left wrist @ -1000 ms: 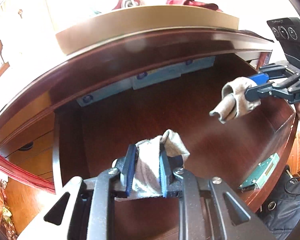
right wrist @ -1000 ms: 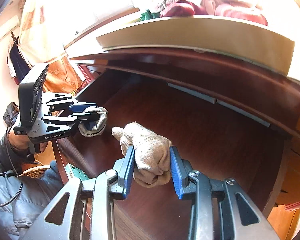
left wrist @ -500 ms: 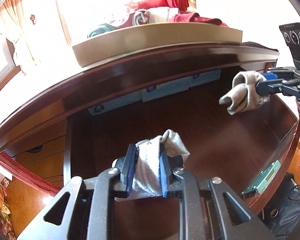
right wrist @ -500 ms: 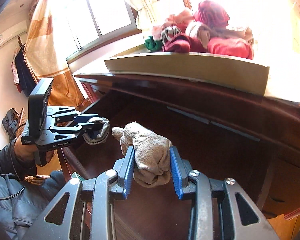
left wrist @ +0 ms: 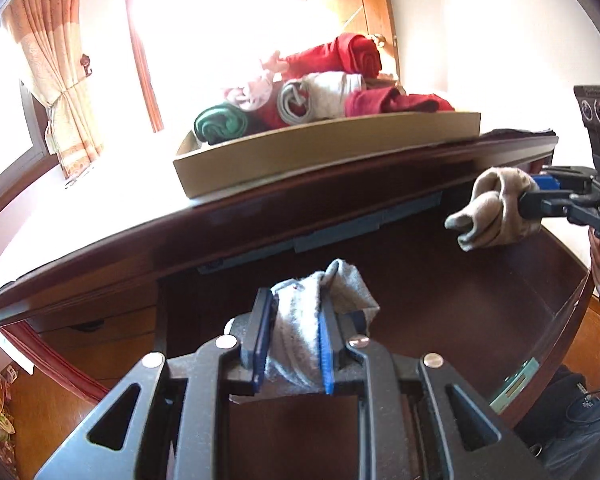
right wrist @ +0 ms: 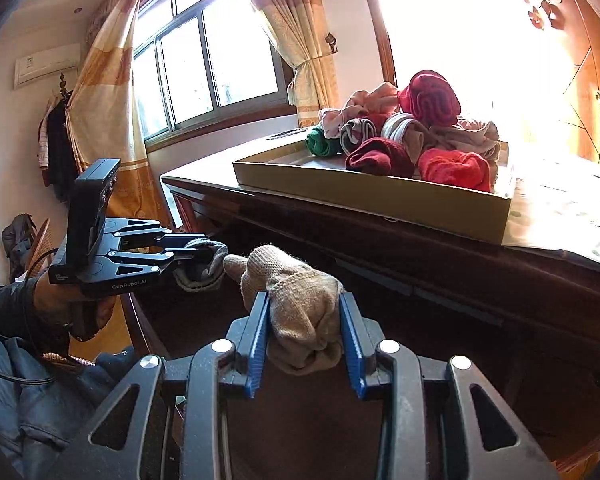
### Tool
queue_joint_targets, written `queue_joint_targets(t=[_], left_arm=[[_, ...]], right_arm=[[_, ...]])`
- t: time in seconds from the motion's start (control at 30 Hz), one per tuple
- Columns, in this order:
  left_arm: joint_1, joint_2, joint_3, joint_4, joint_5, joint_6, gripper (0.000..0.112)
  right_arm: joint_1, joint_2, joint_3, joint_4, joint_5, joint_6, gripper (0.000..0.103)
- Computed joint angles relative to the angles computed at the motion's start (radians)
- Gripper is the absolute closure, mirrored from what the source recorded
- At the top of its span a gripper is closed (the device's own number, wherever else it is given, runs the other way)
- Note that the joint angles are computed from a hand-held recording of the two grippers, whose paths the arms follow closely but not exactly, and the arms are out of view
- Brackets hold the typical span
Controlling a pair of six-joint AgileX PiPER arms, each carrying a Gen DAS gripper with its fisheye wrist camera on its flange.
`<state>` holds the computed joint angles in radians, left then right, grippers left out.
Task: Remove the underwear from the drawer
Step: 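Lift both held gloves up out of the drawer toward the tray, then lower both gloves into the cardboard tray and open both grippers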
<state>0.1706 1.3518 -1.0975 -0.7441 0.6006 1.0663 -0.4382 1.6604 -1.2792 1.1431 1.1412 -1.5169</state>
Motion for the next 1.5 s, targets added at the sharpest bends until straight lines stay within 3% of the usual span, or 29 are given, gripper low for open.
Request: queue_joint_targets(t=[0.73, 1.5], left_arm=[[0.005, -0.034, -0.096, -0.009, 0.05, 0.007, 0.093], [-0.002, 0.045, -0.355, 0.051, 0.116, -0.082, 0.093]], right_arm=[[0.021, -0.027, 0.016, 0.029, -0.025, -0.007, 0.067], [0.121, 0.008, -0.226, 0.017, -0.015, 0.159, 0.067]])
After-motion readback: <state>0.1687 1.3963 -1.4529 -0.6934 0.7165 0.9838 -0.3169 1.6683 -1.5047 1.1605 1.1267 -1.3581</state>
